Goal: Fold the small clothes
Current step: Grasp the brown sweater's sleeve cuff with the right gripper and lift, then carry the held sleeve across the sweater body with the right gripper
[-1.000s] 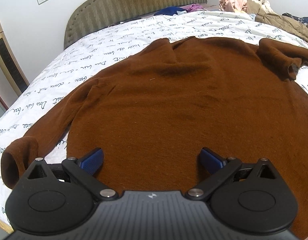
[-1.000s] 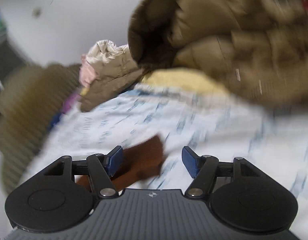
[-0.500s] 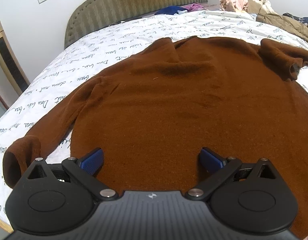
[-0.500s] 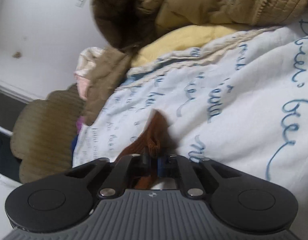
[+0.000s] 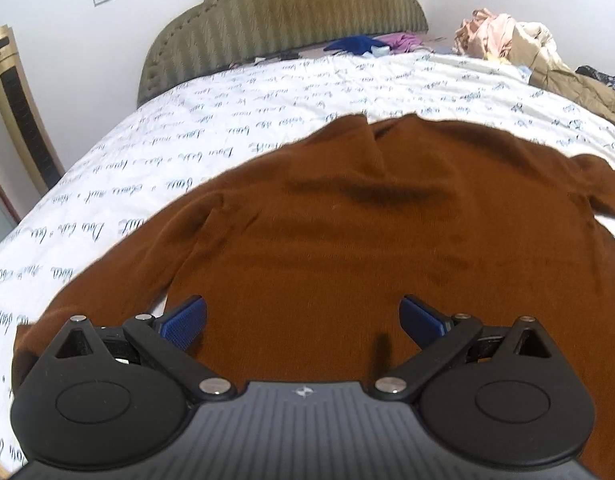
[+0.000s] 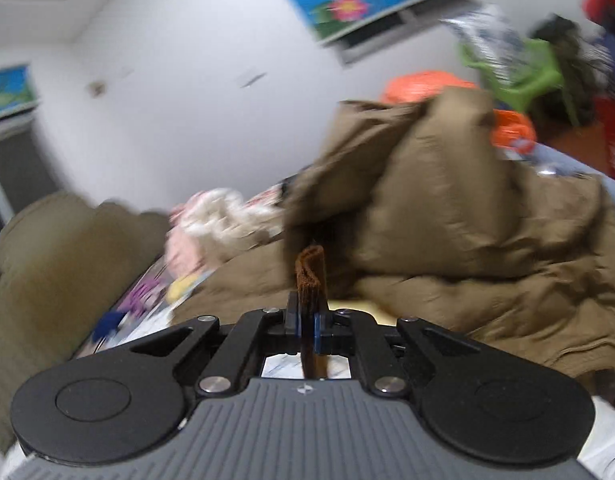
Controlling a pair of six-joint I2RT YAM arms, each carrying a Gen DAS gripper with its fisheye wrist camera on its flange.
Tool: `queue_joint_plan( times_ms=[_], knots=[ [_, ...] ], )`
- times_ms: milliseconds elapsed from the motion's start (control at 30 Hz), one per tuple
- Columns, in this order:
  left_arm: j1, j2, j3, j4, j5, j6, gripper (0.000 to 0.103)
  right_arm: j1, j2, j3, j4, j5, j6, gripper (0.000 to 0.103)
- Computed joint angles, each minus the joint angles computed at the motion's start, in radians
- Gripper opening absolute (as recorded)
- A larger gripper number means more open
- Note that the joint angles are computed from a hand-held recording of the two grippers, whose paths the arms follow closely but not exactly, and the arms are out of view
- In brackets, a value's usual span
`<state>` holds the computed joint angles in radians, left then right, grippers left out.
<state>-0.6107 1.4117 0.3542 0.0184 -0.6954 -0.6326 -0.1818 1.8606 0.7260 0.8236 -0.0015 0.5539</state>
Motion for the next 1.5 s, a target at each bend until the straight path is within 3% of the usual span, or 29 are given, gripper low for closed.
queue_joint_plan(
  times_ms=[200,633,900,1167,1500],
  knots=[
    [0.038,0.032,0.024,0.013,-0.051,0.02,0.103,0.239,0.047,0.026,0.004,-0.036,-0.078,0.011],
    [0.096,0.091,0.028,0.064,-0.046,0.041,0.103,0.633,0.16,0.232,-0.177,0.075,-0.126,0.011],
    [0.08,0.125,0.035,0.063,-0.071,0.042,0.103,0.75,0.224,0.355,-0.26,0.086,-0.135,0.011],
    [0.084,0.137,0.017,0.071,-0.088,0.042,0.103,0.861,0.374,0.603,-0.395,0.079,-0.172,0.012],
    [0.097,0.082,-0.017,0.04,-0.107,0.013,0.103,0.959,0.485,0.808,-0.526,0.011,-0.211,0.012]
  ],
)
